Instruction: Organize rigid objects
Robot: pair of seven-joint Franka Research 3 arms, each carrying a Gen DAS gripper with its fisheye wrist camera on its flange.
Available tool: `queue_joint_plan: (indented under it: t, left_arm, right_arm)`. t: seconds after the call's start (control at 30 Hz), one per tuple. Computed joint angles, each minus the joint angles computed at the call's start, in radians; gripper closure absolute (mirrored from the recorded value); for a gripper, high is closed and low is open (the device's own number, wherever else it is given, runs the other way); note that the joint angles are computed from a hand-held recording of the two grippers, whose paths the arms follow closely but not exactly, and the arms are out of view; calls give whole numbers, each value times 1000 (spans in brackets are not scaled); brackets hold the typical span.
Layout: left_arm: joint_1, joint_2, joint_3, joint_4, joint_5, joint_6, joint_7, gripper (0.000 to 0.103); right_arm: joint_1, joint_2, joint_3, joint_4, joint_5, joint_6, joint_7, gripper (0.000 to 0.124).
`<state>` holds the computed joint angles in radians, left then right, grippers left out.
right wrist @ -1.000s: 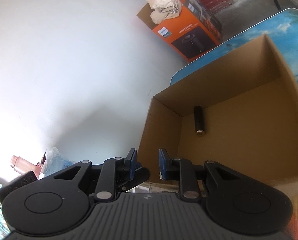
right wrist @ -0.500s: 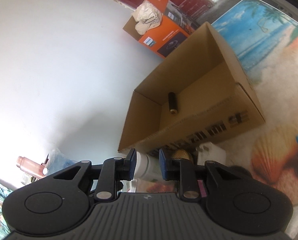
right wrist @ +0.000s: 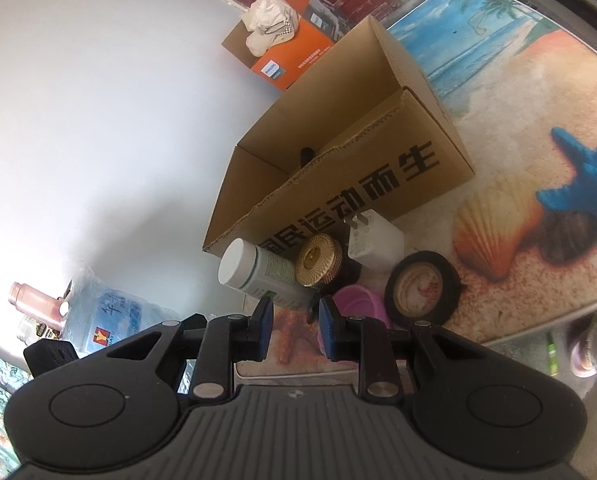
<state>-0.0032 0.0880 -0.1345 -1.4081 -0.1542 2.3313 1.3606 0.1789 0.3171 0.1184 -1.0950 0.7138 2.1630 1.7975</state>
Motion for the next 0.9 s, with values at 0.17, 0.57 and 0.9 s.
queue_joint_plan:
  t: [0.17,0.57,0.9]
  left_arm:
    - [-4,-19,-3,-32,-15,21,13,67]
    - [-13,-48,1,-76,-14,61,10,66]
    - [-24,-84,6,-132,-37,112,6,59]
  right_arm:
    - [0,-68,-11,-94,6,20,0,97]
    - [8,-103,-24,-136,2,-33,-6,97]
    - [47,-155,-43,-332,-59,-148,202,96]
